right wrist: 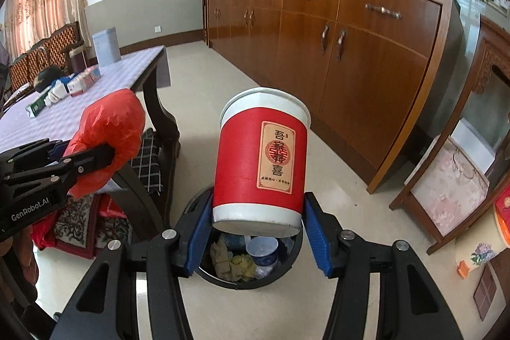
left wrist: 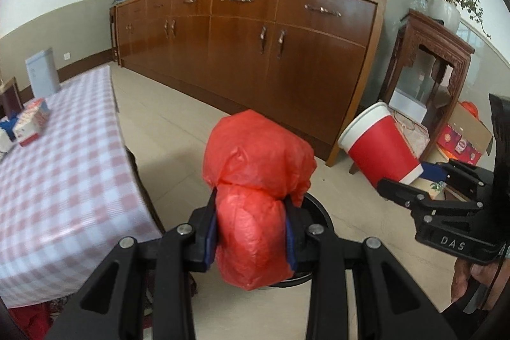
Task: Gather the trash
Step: 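Carry the red bag and red cup in both tools over the bucket, then open both tools to drop the bag and cup into the bucket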
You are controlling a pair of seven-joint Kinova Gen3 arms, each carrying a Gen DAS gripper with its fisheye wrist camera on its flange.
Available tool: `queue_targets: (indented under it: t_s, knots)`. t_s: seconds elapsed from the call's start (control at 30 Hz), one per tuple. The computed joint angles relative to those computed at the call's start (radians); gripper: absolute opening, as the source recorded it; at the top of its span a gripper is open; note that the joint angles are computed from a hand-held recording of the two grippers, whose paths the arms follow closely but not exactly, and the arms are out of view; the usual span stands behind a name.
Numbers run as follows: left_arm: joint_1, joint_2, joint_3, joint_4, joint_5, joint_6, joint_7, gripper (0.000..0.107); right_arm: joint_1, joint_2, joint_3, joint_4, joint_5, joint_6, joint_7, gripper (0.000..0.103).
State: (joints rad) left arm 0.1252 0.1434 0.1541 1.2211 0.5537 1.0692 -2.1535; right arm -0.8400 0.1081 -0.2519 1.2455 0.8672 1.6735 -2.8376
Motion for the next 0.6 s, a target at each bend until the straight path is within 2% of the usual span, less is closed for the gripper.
queue_targets:
  t_s: [0.17, 0.33, 0.5, 0.57, 0.6]
  knots:
    - [0.033, 0.031, 0.016, 0.015, -0.031, -0.011, 0.013, 0.035, 0.051, -0.034, 0.004, 0.097, -0.069, -0.080, -0.002, 0.057]
    - [0.065, 0.082, 0.032, 0.012, -0.072, -0.008, 0.030, 0.035, 0.126, -0.062, 0.005, 0.216, -0.138, -0.214, 0.020, 0.058]
    - [0.082, 0.129, 0.045, 0.016, -0.093, -0.001, 0.032, 0.035, 0.209, -0.054, 0.025, 0.296, -0.236, -0.351, 0.120, 0.058]
    - [0.070, 0.163, 0.060, -0.001, -0.073, 0.032, 0.036, 0.039, 0.235, -0.044, 0.034, 0.321, -0.271, -0.409, 0.171, 0.059]
    - [0.077, 0.183, 0.062, -0.013, -0.081, 0.046, 0.053, 0.052, 0.245, -0.028, 0.039, 0.329, -0.284, -0.426, 0.204, 0.060]
